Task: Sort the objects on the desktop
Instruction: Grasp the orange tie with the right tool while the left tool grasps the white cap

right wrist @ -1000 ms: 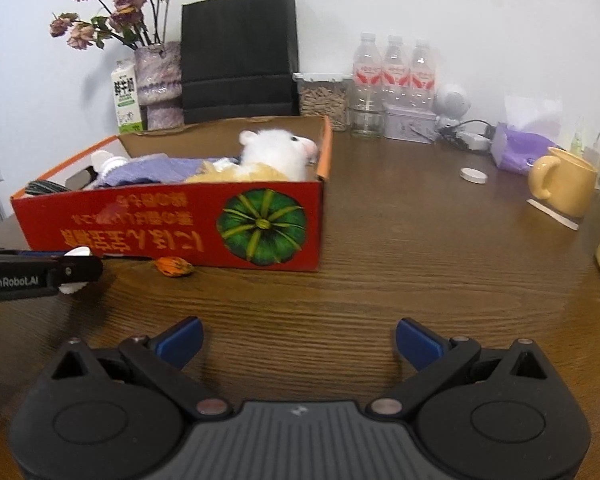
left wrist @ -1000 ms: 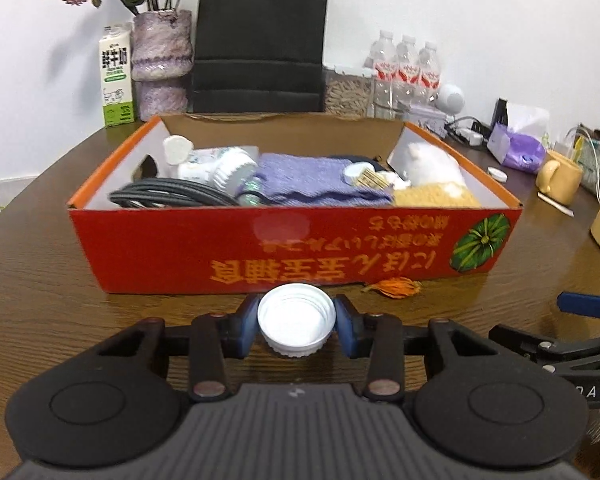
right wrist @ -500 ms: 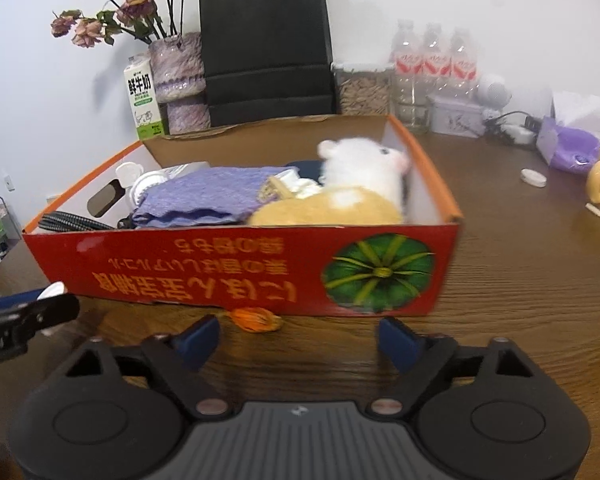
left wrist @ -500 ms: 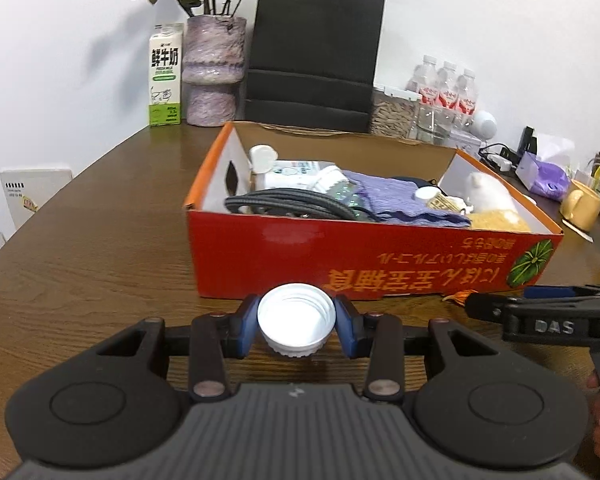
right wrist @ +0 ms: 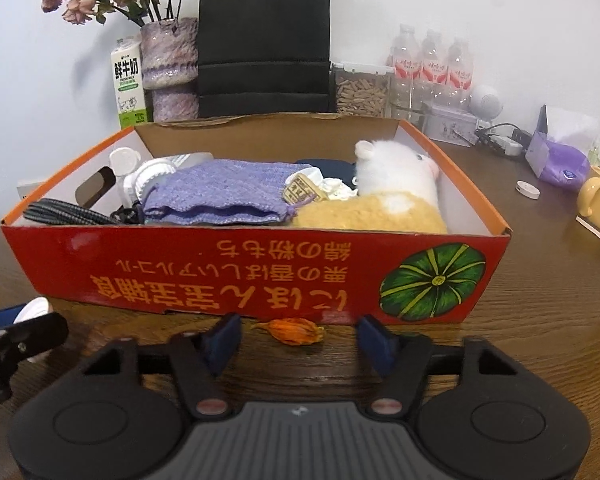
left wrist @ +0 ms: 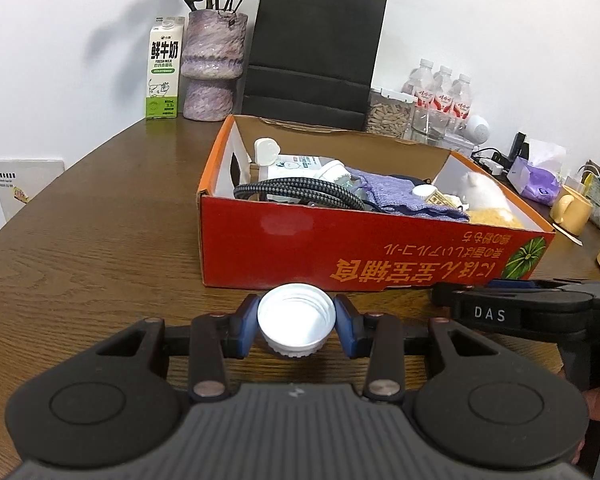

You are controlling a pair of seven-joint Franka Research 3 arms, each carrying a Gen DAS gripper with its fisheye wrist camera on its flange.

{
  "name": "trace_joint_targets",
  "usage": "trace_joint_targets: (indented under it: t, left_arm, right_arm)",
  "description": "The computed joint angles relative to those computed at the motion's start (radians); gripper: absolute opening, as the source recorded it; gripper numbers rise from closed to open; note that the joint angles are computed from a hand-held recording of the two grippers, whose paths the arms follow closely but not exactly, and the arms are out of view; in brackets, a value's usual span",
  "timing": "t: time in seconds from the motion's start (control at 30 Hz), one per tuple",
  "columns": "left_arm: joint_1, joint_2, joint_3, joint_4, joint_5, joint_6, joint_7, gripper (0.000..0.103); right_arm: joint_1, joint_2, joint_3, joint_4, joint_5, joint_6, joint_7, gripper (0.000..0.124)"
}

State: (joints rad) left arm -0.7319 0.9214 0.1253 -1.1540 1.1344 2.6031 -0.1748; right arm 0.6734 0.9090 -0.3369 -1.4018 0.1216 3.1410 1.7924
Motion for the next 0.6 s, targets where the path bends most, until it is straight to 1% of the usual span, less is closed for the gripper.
trace_joint_targets:
  t: [0.03,0.1,0.17,0.23,0.33,0.47,0.6]
  left_arm:
    - [-0.001,-0.001,0.000,-0.003,0.001,0.002,-0.002,0.040]
    - [-0.005,-0.005,0.002,-0.008,0.004,-0.001,-0.007,0.040]
    - [-0.006,-0.007,0.002,-0.012,0.008,-0.001,-0.014,0.040]
    - [-0.008,-0.011,0.001,-0.017,0.011,-0.003,-0.017,0.040]
    - [-0.011,-0.014,-0.001,-0.022,0.017,-0.008,-0.022,0.040]
    - [-0.023,-0.027,0.008,-0.031,0.048,-0.009,-0.047,0.040]
    - [-0.045,-0.045,0.024,-0.033,0.114,-0.018,-0.096,0.040]
  right_arm:
    - [0.002,-0.001,-0.003,-0.002,0.000,0.003,0.000,0.039]
    - [-0.025,-0.015,0.036,-0.011,-0.001,0.006,-0.022,0.039]
    - [-0.026,-0.023,0.040,-0.028,0.004,0.018,-0.029,0.039]
    - [-0.060,-0.041,0.089,-0.053,0.013,0.045,-0.059,0.038]
    - [-0.087,-0.066,0.131,-0.092,0.038,0.080,-0.101,0.038]
    - [-0.152,-0.119,0.221,-0.173,0.067,0.158,-0.181,0.038]
    - [-0.240,-0.182,0.334,-0.265,0.074,0.265,-0.253,0.038]
